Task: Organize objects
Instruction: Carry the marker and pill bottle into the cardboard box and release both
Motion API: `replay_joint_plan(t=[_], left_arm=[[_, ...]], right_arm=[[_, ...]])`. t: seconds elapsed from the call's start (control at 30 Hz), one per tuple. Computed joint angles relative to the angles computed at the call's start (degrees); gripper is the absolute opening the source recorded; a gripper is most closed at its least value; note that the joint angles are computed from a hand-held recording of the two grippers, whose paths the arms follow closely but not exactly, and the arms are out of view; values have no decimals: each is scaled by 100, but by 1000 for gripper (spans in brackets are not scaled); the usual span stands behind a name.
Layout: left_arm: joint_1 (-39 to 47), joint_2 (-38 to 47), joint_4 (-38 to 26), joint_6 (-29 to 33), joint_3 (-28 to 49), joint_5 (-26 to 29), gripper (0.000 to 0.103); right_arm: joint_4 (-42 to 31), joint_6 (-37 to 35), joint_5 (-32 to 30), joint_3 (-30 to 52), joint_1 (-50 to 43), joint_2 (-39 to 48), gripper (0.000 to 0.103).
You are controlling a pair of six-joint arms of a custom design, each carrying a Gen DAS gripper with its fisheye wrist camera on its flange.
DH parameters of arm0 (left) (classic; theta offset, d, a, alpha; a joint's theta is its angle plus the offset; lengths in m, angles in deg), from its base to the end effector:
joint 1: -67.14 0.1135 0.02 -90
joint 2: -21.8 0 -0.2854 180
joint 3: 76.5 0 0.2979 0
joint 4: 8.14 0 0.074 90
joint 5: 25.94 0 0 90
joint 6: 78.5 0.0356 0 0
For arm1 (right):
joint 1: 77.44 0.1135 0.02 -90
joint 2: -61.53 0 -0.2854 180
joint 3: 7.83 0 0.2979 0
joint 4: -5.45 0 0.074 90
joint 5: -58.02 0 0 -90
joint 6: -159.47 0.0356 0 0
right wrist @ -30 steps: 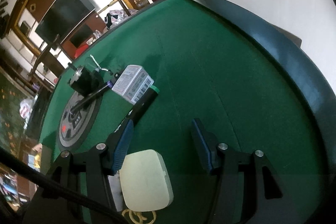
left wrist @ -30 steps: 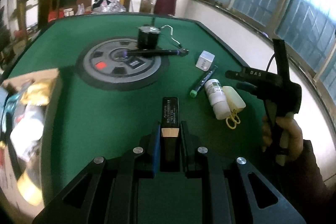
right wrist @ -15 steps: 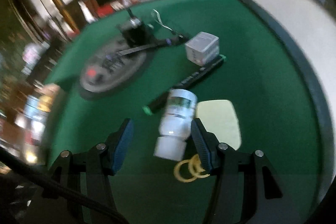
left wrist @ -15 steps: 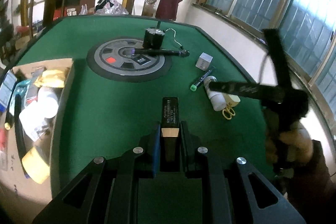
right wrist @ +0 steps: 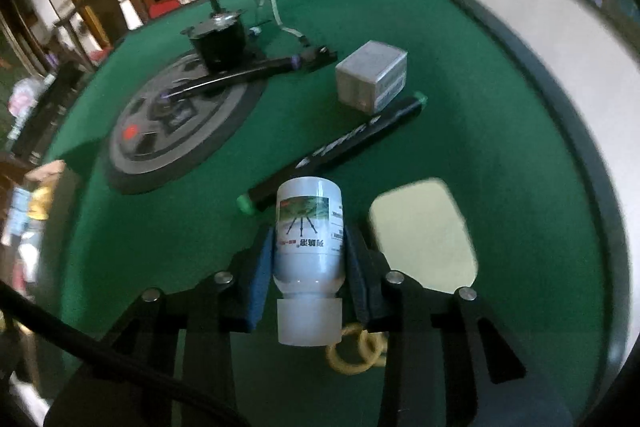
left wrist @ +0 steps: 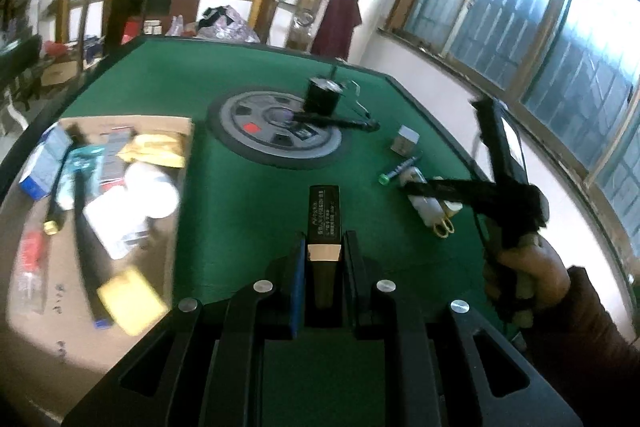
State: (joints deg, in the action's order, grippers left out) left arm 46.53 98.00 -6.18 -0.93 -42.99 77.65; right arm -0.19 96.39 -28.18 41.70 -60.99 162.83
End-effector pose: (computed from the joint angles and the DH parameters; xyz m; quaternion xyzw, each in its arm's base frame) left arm 0.2340 -0.0970 0.1178 0.1136 0.8968 -0.2208 0.3662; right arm 0.3069 0.0881 0.0671 0.0968 0.9545 0.0740 0.2723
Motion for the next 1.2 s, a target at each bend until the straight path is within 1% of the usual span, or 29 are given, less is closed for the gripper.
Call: replay_joint_plan(t=[0.03, 0.13, 0.23, 0.33, 0.4, 0.53, 0.6, 0.77, 0.83, 0.9, 1.0, 1.03, 1.07, 1.13, 1.2], left_arm=[[177, -113, -39, 20, -64, 109, 15], [745, -411, -153, 109, -253, 394, 14], [1377, -710, -332, 291, -428, 622, 14], [2103, -860, -482, 511, -549, 801, 15], [2517, -788, -482, 629, -576, 881, 15], [3281, -359, -477, 889, -472, 962, 15], [3497, -70, -403, 984, -378, 873, 15], [3640, 740, -246, 1169, -79, 588, 15], [3775, 1085, -216, 1241, 64, 647, 15], [3858, 1385, -193, 1295, 200, 593, 15], [4021, 1546, -118, 1426, 267, 586, 15], [4018, 1572, -112, 1408, 284, 543, 15], [4051, 1669, -93, 1387, 340, 541, 15], [4158, 1768, -128, 1412, 428, 656, 15], [4311, 1923, -88, 1375, 480, 915, 15]], right_arm=[[123, 79, -324, -160, -32, -150, 32], [418, 312, -1001, -516, 27, -534, 32], [668, 560, -1569, -683, 373, -827, 32], [760, 731, -1797, -604, 825, -921, 32], [850, 847, -1924, -447, 1184, -846, 32], [1000, 1073, -2218, 184, 1924, -303, 32], [954, 1096, -2230, 513, 2192, -13, 32], [798, 1299, -2399, 1493, 2748, 899, 32], [666, 1318, -2365, 1827, 2913, 1187, 32], [556, 1323, -2404, 2119, 3017, 1474, 32], [355, 1347, -2442, 2671, 3130, 1960, 32], [402, 1368, -2475, 2704, 3138, 1992, 32], [265, 1373, -2465, 2905, 3177, 2116, 32], [76, 1345, -2382, 3184, 3248, 2293, 32], [-185, 1287, -2232, 3507, 3329, 2491, 32]])
